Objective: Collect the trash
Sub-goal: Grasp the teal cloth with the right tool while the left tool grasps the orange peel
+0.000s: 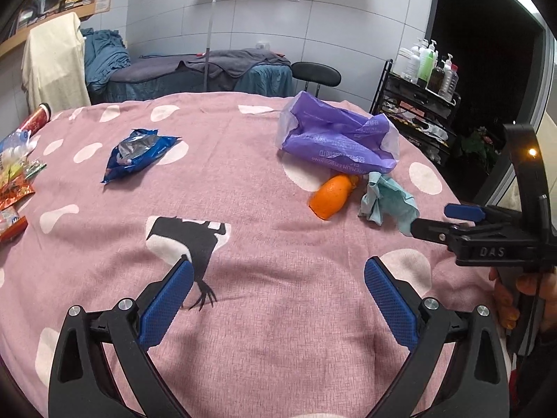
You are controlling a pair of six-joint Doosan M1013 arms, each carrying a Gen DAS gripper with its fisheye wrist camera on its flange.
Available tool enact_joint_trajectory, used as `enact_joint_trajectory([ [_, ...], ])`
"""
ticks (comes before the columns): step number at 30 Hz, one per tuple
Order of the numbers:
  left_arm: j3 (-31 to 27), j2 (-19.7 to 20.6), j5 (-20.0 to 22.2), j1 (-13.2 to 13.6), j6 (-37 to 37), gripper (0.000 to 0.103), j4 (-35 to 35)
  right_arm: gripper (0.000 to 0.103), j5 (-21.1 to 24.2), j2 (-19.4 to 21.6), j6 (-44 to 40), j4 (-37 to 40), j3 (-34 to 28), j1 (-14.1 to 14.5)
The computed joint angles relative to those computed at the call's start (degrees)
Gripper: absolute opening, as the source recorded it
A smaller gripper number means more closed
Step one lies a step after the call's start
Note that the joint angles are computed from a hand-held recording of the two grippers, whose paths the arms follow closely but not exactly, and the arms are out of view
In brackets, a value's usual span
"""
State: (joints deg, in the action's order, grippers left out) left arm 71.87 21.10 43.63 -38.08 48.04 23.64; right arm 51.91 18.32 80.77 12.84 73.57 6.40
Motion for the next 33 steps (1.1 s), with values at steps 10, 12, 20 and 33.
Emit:
enact_joint_trajectory([
  [10,-6.15,3.96,5.08,-0.53,10.48,0.097,-3.06,0.033,7.33,5.55,-1.4,2.76,-7.03,-0.45],
  [12,-7.72,4.98,6.17,-0.49,12.48,0.097,-4.0,0.014,6.63,5.19,-1.76,4.89,-6.3,-1.05],
  [20,-16.62,10.62,11.39,0.46,19.03,0.083,-7.53,0.008,0.26,0.81,-1.23,9.94,-0.3,-3.22],
  [33,-37.96,23.78,28.48,0.04,31.7,0.052,-8.47,0.008,-6.49,-6.57,-0.93,15.2,9.02,-7.83],
])
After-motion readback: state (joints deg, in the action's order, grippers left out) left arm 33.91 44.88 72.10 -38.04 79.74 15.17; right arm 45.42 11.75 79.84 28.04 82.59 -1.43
